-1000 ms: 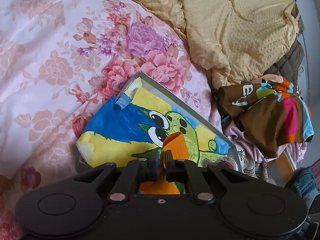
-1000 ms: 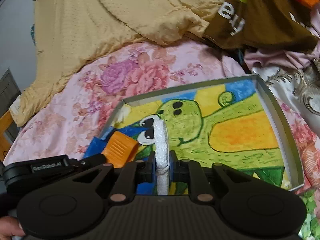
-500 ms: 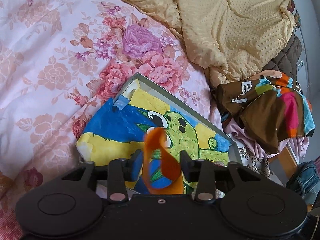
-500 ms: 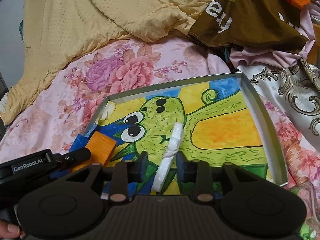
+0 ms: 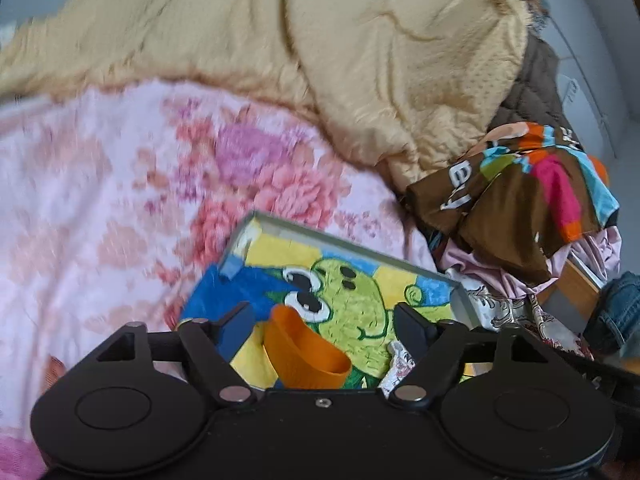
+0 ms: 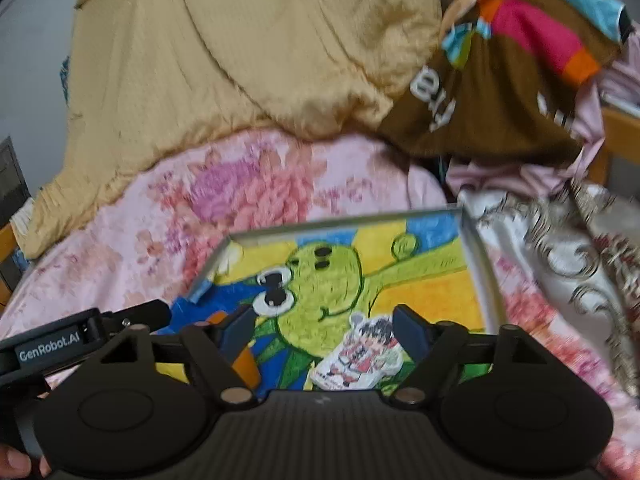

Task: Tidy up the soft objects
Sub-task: 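Open left gripper to drop the orange strap while right gripper releases the white strip, then withdraw both grippers from the tray back toward the pile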

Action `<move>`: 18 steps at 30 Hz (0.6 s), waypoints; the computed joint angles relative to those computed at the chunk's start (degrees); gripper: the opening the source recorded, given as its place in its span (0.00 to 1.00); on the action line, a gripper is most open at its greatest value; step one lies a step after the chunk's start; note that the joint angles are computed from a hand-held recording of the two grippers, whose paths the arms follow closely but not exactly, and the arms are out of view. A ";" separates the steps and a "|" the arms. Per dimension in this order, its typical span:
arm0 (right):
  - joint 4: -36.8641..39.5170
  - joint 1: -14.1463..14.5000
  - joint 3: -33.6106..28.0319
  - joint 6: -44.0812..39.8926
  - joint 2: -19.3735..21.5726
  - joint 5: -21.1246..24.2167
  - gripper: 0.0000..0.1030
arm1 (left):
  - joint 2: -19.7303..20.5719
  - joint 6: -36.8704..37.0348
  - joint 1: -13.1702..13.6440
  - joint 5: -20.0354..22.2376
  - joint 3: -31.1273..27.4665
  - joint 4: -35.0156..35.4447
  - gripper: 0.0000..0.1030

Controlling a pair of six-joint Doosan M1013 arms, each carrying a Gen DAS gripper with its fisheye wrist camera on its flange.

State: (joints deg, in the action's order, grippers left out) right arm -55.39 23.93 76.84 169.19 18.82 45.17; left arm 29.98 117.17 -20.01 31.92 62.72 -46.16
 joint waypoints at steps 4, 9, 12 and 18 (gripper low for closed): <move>-7.07 1.37 2.14 5.05 -2.12 -0.21 0.92 | -2.72 4.09 -0.24 -3.21 2.88 -1.25 0.90; -14.82 3.20 4.97 10.30 -4.57 0.43 0.99 | -6.09 8.32 -0.41 -6.41 6.53 -3.41 0.97; -17.33 4.33 6.39 10.93 -5.74 1.33 1.00 | -8.37 12.64 -0.54 -8.27 9.36 -5.43 0.99; -23.11 7.26 9.61 13.45 -7.81 4.39 1.00 | -12.26 21.46 -0.76 -10.45 14.27 -10.39 0.99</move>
State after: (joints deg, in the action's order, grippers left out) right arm -78.51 31.19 86.45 182.63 11.00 49.57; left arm 17.72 138.63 -20.77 21.46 76.99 -56.55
